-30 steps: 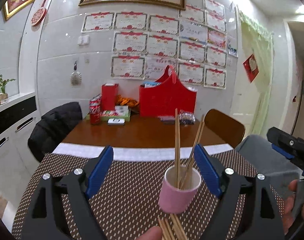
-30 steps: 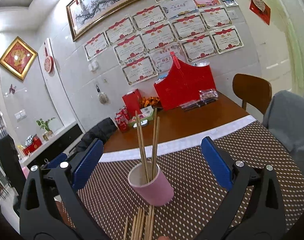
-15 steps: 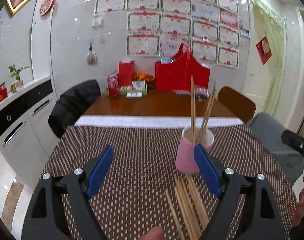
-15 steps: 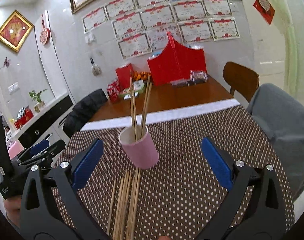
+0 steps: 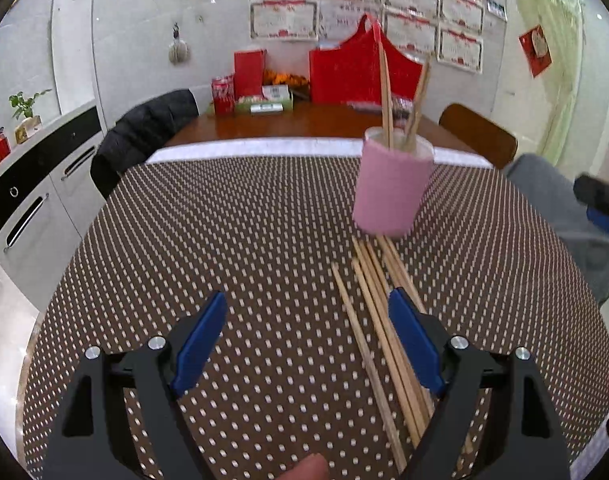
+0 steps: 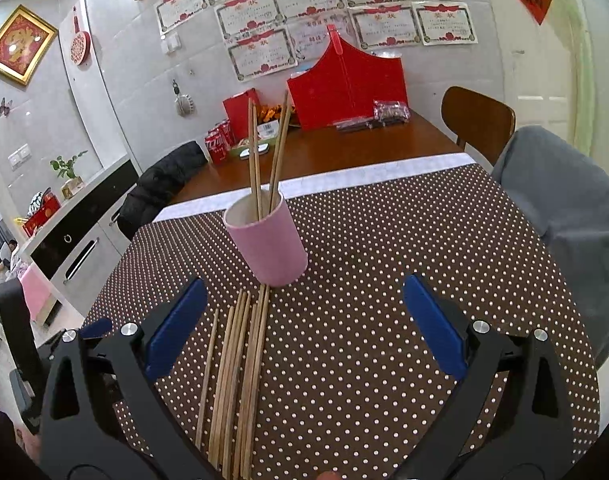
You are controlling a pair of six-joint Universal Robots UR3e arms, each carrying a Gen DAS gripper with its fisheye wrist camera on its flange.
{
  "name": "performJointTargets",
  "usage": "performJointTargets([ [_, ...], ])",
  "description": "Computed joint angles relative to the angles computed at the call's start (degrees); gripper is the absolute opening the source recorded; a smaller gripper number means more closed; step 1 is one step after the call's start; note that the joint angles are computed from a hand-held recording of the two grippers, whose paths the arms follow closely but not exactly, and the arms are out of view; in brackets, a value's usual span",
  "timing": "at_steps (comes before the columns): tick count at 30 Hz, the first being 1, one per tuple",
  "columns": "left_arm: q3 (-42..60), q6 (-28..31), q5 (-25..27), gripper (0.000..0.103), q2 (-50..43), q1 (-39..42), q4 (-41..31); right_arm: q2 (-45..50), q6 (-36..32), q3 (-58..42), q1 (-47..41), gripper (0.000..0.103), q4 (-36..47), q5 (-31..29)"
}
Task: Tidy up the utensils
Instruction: 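Withdraw both open tools from the cup back over the remaining chopsticks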
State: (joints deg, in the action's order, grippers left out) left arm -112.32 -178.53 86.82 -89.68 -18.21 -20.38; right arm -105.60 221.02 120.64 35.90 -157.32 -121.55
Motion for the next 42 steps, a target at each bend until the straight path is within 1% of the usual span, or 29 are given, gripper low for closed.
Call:
performJointTargets([
  [5, -1.5, 0.2, 1.8, 0.082, -2.3, -2.5, -0.9, 0.5, 0.6, 1.4, -0.3, 0.097, 0.2, 1.8],
  [8, -0.8, -0.2, 2.5, 0.082, -4.7, -3.4, -2.1, 1.0, 0.4, 2.2, -0.8, 0.097, 0.1, 3.0],
  [15, -1.0, -0.6, 4.6, 0.082, -8.7, -5.1, -1.2, 2.7, -0.9, 4.2, -3.0, 0.097, 0.0, 7.3],
  [17, -2.1, -0.4, 3.5, 0.082, -8.6, -4.5, 0.1, 4.2, -1.6, 4.2, -3.4, 0.097, 0.3, 8.6],
  [21, -2.7, 0.1, 3.3, 0.082, -8.1, -4.0, 0.7, 8.3, -3.4, 3.9, -4.2, 0.097, 1.3, 11.3],
  [25, -4.5, 0.9, 2.6, 0.082, -6.7, -3.3, 1.3, 13.1, -5.6, 2.8, -3.7, 0.097, 0.4, 13.0],
  [30, -5.2, 1.5, 2.1, 0.082, -6.3, -2.4, 1.6, 18.4, -7.5, -0.7, -2.2, 0.097, 0.8, 13.2],
  [33, -5.5, 1.9, 1.9, 0.082, -5.9, -1.9, 1.6, 20.9, -7.7, -3.5, -1.0, 0.097, 3.9, 11.2],
  [35, -5.5, 2.2, 1.7, 0.082, -5.8, -1.5, 1.5, 20.9, -7.1, -3.7, -0.9, 0.097, 4.4, 10.7],
  [38, -5.5, 2.4, 1.2, 0.082, -5.7, -1.1, 1.4, 21.5, -6.2, -4.7, 0.0, 0.097, 6.5, 8.2],
  [42, -5.1, 2.5, 1.4, 0.082, -6.1, -1.3, 1.6, 21.1, -7.5, -4.0, -1.3, 0.097, 5.0, 10.5],
])
